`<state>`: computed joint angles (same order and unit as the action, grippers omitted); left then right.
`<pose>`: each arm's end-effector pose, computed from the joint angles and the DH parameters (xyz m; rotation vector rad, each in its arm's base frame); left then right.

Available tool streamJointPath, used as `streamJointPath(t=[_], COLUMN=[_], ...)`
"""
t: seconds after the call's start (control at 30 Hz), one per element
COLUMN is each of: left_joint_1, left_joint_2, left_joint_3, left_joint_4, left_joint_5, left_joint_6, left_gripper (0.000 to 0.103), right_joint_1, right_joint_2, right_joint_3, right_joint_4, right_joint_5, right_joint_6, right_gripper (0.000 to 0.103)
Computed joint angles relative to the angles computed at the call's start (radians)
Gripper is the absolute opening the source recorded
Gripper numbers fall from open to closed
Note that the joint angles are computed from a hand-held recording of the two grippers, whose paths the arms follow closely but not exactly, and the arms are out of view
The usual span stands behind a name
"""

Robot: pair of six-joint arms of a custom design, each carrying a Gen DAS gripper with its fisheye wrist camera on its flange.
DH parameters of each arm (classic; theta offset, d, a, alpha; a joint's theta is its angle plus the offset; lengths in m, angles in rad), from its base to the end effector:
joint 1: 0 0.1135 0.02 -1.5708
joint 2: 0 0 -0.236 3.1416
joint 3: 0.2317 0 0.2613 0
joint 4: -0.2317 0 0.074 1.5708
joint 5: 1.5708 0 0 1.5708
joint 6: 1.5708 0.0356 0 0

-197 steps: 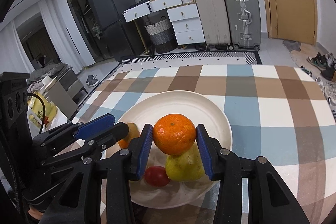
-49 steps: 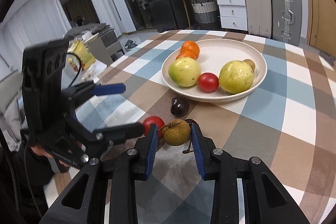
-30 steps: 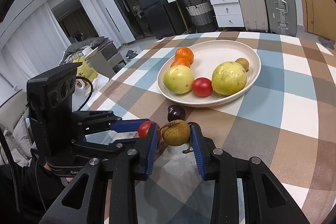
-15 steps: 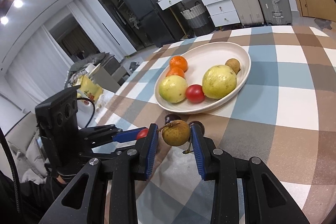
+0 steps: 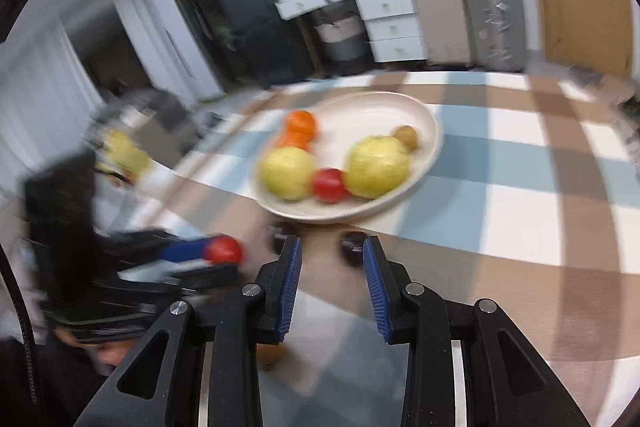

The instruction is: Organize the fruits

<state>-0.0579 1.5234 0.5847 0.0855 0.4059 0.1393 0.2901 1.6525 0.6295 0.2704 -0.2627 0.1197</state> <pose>0.2764 -0.0301 0.0991 0.4160 2.3445 -0.4519 0.2868 0.0953 0.0888 -0.3331 2.3230 0.5097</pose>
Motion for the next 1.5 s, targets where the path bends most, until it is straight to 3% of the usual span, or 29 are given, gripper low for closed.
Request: streamJointPath(t=[0.13,0.27,0.53,0.6,1.5], left_joint_1=[-0.009,-0.006,0.008,0.009,0.003], left_joint_2=[0.007,0.011,0.006,0.008,-0.085], left_joint_3=[0.001,0.003,0.0,0.003,0.046], left_joint_4=[0.001,0.008,0.01,0.007,-0.023], left_joint_5=[-0.014,-0.011,-0.004,-0.004,-0.077], left_joint_6=[0.001,-0.001,-0.007,-0.009,-0.035], left_gripper=[0.029,0.029,0.029,0.029,0.029], right_joint_1=[0.035,0.032,0.079,0.085,0.067], right_joint_2=[0.084,0.118,0.19,0.185,-0.052], right_joint_3=[0.066,0.09,0.175,0.168,0.045], right_joint_4=[-0.065,-0.058,-0.103,-0.092,-0.04], right_joint_5=[0.118,0.091,0.135,0.133,0.066], right_joint_6=[-0.022,-0.032,-0.079,-0.086,-0.059], right_gripper=[0.034,0.04,0.036,0.027,0.027])
